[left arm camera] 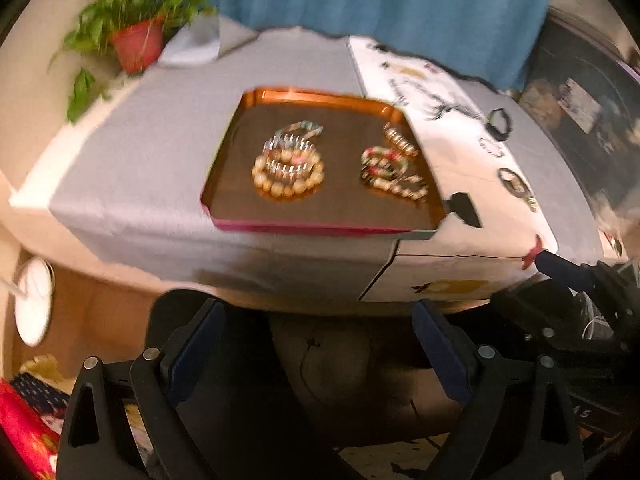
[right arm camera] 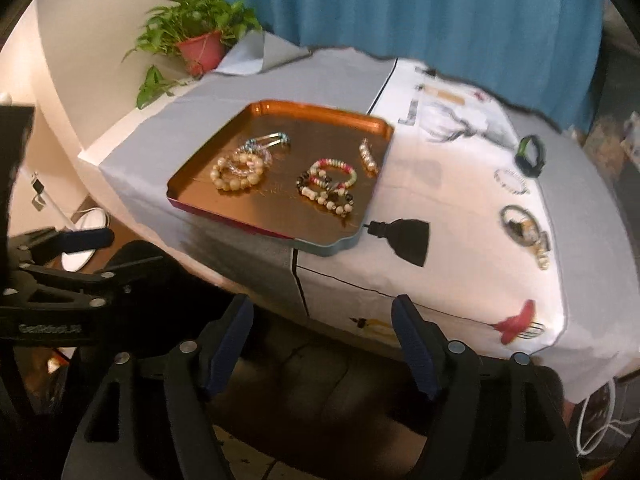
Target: Organize jewelry
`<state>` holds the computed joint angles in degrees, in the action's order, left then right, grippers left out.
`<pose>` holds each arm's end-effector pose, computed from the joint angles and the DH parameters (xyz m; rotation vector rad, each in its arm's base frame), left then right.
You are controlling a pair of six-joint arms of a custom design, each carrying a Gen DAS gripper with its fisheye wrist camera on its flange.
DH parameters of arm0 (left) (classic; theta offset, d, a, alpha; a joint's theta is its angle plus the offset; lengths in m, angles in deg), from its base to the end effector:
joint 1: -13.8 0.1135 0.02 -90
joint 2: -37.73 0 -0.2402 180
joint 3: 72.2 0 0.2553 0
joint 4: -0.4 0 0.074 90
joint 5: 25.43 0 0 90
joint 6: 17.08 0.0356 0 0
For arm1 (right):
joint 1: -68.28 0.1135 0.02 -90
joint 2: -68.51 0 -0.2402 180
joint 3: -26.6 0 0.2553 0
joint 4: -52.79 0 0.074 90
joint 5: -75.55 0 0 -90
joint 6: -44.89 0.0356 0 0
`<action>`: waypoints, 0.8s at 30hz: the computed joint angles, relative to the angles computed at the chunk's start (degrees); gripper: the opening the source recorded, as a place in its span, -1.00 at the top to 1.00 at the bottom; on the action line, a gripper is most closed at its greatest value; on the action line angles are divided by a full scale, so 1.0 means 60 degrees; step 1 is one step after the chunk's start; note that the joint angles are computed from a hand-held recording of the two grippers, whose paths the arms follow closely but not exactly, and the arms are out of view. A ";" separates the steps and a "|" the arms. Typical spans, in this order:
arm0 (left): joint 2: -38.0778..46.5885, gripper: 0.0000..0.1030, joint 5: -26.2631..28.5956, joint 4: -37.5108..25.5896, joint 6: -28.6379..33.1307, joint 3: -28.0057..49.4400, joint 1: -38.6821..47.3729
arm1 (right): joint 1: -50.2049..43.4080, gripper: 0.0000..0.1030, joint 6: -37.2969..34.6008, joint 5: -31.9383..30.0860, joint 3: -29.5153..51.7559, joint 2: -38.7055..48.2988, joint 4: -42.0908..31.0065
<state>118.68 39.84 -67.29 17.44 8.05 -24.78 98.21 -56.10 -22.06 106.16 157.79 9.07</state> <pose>0.2256 -0.1609 0.2487 -0.4848 2.5305 0.0252 0.2869 0.1706 0.2228 -0.9317 2.3389 0.3019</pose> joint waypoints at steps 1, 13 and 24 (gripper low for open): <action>0.0172 -0.81 -0.0208 -0.0272 -0.0096 0.0339 -0.0164 | -0.0046 -0.42 -0.0011 -0.0039 -0.0082 -0.0203 -0.0050; 0.0746 -0.84 -0.1968 -0.1777 -0.1523 0.1782 -0.2531 | -0.0966 -0.51 0.0059 -0.0385 -0.2139 -0.3143 -0.0028; 0.1072 -0.84 -0.2161 -0.2378 -0.2225 0.2264 -0.3055 | -0.1244 -0.53 -0.0142 -0.0660 -0.2721 -0.4032 -0.0192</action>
<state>125.11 26.87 -81.56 4.09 21.63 -43.11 90.75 -56.95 -26.02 89.84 133.60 7.92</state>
